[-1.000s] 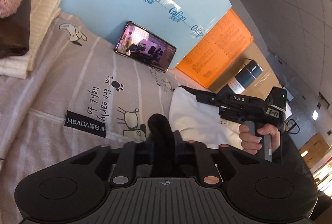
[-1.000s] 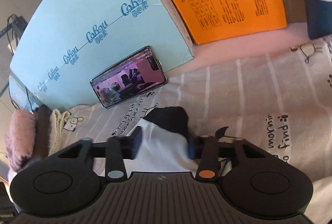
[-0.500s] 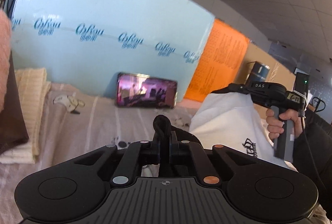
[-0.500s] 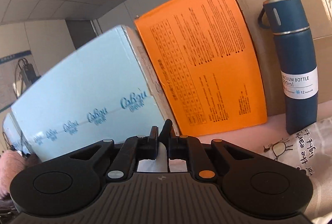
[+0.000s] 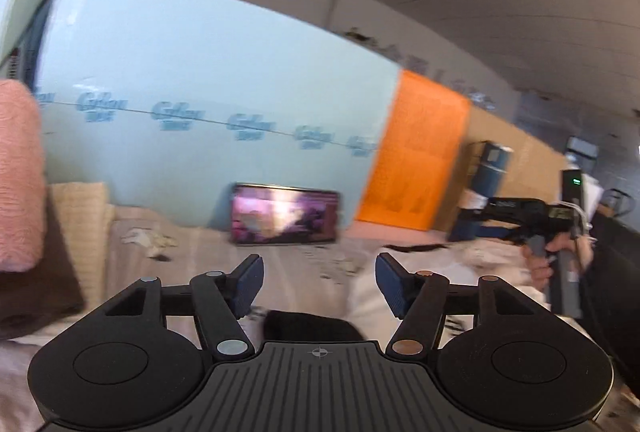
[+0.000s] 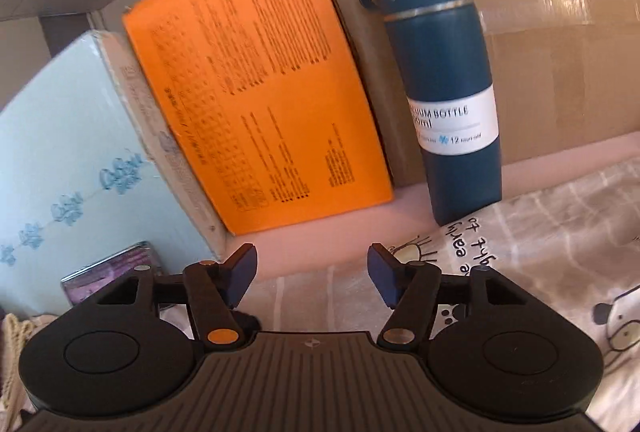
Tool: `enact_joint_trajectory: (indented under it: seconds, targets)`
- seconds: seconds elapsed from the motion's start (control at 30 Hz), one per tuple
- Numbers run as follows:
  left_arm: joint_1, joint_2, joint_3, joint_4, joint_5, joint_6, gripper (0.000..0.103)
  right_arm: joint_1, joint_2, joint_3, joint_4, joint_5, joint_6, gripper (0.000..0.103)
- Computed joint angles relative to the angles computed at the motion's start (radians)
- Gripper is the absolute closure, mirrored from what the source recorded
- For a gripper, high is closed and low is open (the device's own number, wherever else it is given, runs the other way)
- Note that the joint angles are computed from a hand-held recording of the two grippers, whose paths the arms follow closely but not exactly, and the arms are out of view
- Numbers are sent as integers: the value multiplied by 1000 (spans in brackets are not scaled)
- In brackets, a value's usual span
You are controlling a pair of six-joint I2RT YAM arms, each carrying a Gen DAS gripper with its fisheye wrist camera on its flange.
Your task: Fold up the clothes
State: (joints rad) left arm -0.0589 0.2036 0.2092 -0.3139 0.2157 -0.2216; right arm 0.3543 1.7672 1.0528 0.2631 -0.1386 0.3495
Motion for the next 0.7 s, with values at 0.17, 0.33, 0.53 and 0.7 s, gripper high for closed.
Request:
enact_joint_trajectory:
  seconds: [0.17,0.33,0.53,0.7]
  targets:
    - [-287,216,47,-13,-39,45,34,-32,-329,-285,-62,-290,-68,33]
    - [-419,440,85,37,-86,53,34,50,-547,-486,-179,-411,-127,33]
    - [-664,481,37,116,-353,-10,62,200,-617,-598,-232,-303,-162,58]
    - [-805,311,16,43,-497,-60,91,241,-727,-716,-135,-236,-135,93]
